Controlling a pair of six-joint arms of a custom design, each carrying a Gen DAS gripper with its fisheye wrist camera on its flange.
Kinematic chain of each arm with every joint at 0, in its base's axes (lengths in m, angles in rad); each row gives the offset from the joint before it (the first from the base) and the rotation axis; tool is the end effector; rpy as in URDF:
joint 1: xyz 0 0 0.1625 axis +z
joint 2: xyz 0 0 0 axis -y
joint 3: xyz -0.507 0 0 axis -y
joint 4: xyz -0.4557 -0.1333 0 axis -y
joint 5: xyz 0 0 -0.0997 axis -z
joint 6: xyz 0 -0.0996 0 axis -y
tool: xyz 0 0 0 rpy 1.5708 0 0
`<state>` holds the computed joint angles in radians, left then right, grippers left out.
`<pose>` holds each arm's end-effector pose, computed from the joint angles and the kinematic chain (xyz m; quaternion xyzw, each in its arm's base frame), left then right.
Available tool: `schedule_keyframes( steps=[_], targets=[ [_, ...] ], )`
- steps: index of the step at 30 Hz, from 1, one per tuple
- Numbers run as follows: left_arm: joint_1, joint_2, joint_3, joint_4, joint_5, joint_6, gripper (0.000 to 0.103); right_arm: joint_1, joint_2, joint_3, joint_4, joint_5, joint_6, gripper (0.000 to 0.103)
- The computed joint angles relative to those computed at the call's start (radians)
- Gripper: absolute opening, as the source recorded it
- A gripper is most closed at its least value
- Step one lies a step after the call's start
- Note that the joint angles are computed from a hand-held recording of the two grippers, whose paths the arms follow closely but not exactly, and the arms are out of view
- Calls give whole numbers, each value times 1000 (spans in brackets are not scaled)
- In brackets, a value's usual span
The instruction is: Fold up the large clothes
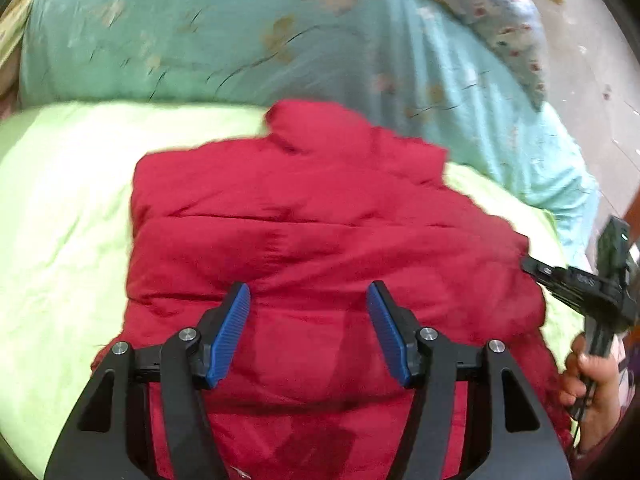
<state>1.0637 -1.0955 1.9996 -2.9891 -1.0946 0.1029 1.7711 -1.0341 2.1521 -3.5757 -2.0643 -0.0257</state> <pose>-0.1564 -0.6500 0.2271 0.2250 0.9145 -0.2879 0.1739 0.2017 -0.5606 0.2103 -0.0054 -0.8821 0.4337 0.1835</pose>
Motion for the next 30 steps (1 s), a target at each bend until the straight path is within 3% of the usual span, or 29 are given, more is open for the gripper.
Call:
schedule_keyframes(
  steps=[2,4,6,8,10,12,13,18,21,26,30],
  targets=[
    [15,16,-8,18,3,16,60,-7,16,-8,14,-22,7,10],
    [12,36,-7,4,34,44,60,-8,14,-7,46,-37,31,19],
    [3,46,-2,-12,63,55,60,16,18,0,5,-97,30,27],
    [3,50,-2,-21,69,55,60,66,41,2,-129,-182,-52,29],
    [4,54,2,-37,71,62,60,102,61,1,-228,-197,-130,34],
    [3,57,6,-50,80,70,60,127,74,-10,-216,-173,-191,51],
    [2,56,8,-52,83,72,60,135,83,-22,-169,-166,-209,52],
    [-1,55,7,-43,87,75,60,122,162,-84,-19,-204,-231,51],
    [-2,49,10,-41,76,77,60,80,182,-104,28,-243,-167,50],
    [18,-17,30,-61,-65,21,60,30,158,-87,22,-187,-121,51],
    [24,-10,6,15,4,7,60,27,165,-77,-18,-180,-145,51]
  ],
)
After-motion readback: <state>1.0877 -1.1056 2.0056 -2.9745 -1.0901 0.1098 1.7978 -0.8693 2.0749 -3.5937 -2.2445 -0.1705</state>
